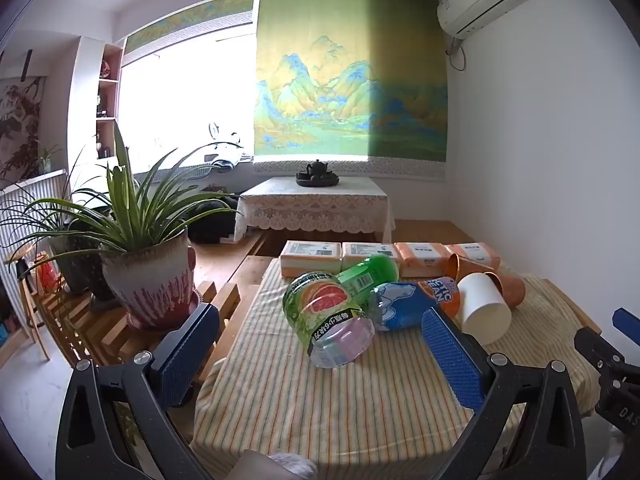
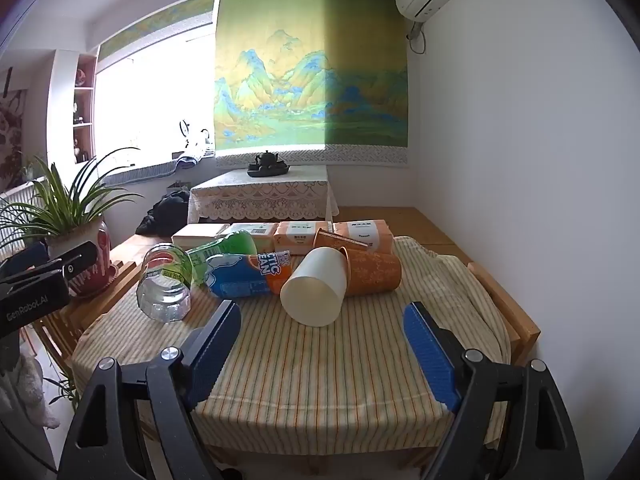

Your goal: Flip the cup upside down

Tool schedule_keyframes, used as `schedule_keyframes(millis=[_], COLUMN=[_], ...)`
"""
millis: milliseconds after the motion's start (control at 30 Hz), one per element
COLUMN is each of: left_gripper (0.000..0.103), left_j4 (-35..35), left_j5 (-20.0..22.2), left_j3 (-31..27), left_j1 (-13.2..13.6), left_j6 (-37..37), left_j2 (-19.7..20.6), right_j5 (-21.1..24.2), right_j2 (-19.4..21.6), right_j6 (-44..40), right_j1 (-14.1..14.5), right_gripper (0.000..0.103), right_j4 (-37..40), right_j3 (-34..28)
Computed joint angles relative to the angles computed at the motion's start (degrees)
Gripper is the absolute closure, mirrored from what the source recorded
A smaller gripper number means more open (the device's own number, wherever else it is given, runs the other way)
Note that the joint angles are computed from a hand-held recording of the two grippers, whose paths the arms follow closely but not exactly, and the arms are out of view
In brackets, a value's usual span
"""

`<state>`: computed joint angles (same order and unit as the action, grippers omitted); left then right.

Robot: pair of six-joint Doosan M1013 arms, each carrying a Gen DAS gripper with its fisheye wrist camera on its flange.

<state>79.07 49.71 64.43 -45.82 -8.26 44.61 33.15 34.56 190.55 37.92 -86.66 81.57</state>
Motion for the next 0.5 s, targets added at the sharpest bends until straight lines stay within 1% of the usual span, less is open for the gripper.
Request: schedule_keyframes(millis=[33, 100, 200, 233, 300, 367, 500], left_gripper=[0.000, 0.000, 0.000, 0.000, 0.000, 0.000, 0.000], left_j4=[-0.1, 0.8, 1.0, 0.8, 0.6, 0.5, 0.3], left_j5=[0.1, 0.6, 0.6, 0.6, 0.6, -0.1, -0.2], left_j3=[-0.1, -0.1, 0.1, -0.1, -0.1, 0.5, 0.7], left_j1=[0.0, -0.1, 0.0, -0.1, -0.1, 0.1, 0.2], left_j6=[0.3, -0.2, -0.8, -0.7, -0.6, -1.0, -1.0], left_j2=[0.0, 0.2, 0.2, 0.3, 0.3, -0.1, -0.1], right_j5=[0.0, -0.6, -0.5, -0.5, -0.5, -0.6, -0.4], right_j2=[0.0, -0.2, -0.2, -0.1, -0.1, 0.0, -0.1], right_j6=[-0.6, 3.0, 2.7, 1.4, 1.9, 2.0, 1.9], right_j1=[0.0, -0.1, -0.1, -0.1, -0.3, -0.5, -0.4], right_gripper=[0.023, 0.023, 0.023, 0.023, 0.022, 0.022, 0.016], right_j4=[0.6, -1.9, -1.6, -0.5, -1.2, -1.2, -0.9], right_j3=[-0.1, 0.4, 0.5, 0.2, 0.3, 0.2, 0.2])
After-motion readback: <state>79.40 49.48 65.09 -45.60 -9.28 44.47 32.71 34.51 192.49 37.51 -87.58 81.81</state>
